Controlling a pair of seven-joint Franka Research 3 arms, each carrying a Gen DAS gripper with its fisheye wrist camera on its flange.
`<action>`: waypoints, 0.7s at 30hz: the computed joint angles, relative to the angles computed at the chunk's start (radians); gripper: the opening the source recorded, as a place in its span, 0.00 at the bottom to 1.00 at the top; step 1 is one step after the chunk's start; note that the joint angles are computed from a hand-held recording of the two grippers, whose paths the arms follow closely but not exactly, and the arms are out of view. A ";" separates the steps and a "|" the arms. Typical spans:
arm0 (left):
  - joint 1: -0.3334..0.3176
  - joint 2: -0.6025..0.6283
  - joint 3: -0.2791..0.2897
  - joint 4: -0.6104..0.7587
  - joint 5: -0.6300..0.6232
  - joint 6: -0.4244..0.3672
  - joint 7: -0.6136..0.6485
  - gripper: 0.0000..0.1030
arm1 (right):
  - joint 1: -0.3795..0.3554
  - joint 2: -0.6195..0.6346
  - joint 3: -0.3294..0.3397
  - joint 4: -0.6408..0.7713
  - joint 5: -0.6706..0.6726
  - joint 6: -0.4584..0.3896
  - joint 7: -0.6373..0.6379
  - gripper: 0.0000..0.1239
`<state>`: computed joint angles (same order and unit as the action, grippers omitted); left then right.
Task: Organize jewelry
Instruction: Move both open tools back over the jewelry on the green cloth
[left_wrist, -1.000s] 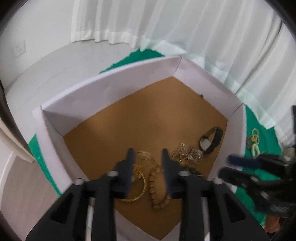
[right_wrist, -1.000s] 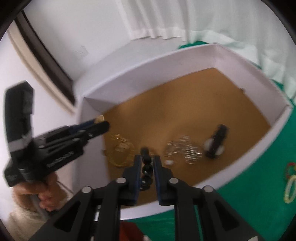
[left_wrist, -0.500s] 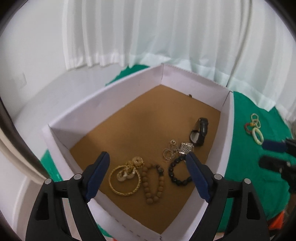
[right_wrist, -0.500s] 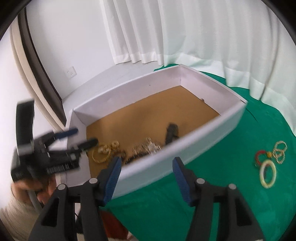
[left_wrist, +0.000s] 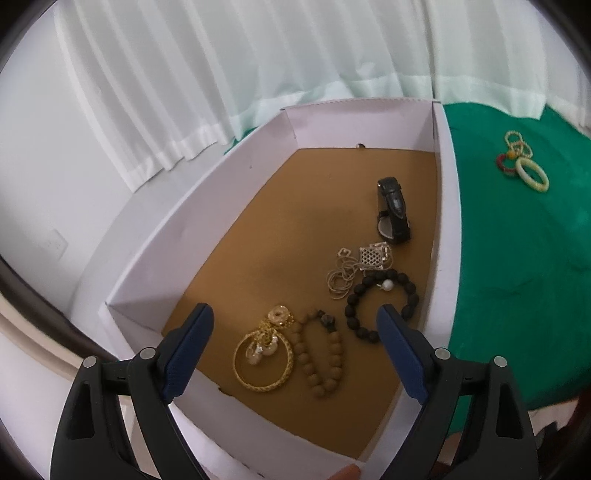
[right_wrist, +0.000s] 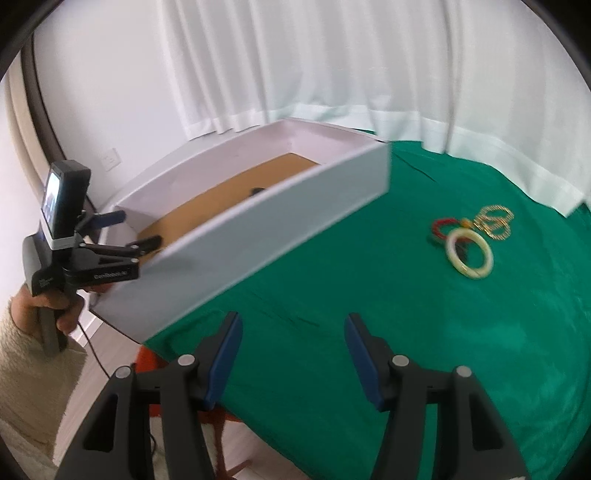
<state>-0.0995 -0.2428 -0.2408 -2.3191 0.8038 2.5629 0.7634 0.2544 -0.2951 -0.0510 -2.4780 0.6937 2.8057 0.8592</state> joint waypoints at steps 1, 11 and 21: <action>-0.005 -0.007 0.002 -0.005 -0.014 -0.003 0.009 0.88 | -0.004 -0.010 -0.005 -0.018 0.005 0.009 -0.002 0.48; 0.038 -0.119 -0.056 -0.034 0.059 0.024 -0.249 0.96 | -0.143 -0.020 0.019 -0.149 -0.134 0.156 0.159 0.53; -0.151 0.008 -0.004 0.024 -0.270 0.244 0.026 0.99 | -0.341 0.007 0.088 -0.222 -0.434 0.251 0.465 0.62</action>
<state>-0.2501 -0.2352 -0.2448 -2.2950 0.5336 2.8064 0.7894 -0.0862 -0.2878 0.0368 -2.7003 0.2593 3.0564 1.3239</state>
